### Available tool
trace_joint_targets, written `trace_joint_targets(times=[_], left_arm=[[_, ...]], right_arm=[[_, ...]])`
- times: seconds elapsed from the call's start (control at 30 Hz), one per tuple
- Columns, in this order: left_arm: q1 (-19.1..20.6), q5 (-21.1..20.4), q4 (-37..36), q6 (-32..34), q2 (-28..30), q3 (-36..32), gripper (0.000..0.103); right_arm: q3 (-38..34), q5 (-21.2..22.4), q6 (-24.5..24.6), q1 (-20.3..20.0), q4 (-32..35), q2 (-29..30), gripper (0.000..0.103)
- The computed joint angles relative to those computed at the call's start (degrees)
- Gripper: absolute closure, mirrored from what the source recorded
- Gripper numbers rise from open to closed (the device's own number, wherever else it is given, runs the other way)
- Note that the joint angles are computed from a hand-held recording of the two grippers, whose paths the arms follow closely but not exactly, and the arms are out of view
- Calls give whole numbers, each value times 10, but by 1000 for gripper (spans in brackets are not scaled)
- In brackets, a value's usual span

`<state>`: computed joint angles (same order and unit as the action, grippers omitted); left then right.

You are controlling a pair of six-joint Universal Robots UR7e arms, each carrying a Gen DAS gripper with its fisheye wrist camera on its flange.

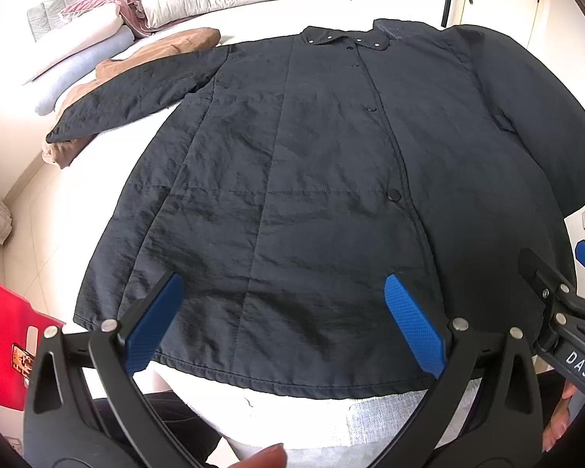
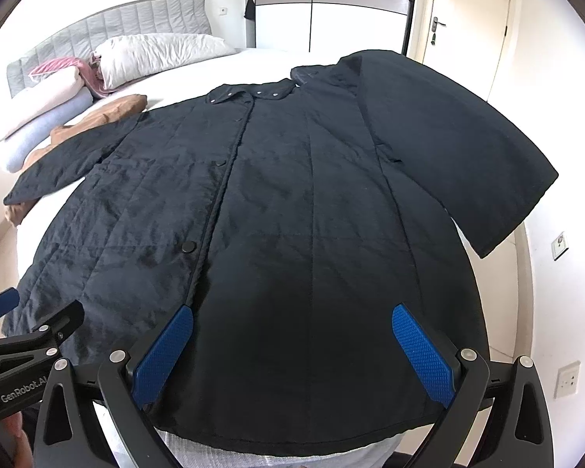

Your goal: Fold large clothes

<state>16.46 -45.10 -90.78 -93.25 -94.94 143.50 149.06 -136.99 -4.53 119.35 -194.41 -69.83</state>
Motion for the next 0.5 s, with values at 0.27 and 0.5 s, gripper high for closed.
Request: trace_joint_targets(times=[0.27,0.5], left_arm=[[6,-2,-18,6,5,5,0],[10,-11,-33,14,2,7,0]], right_arm=[[1,-6,11,6,12,2,0],[1,-10,11,6,16,3,0]])
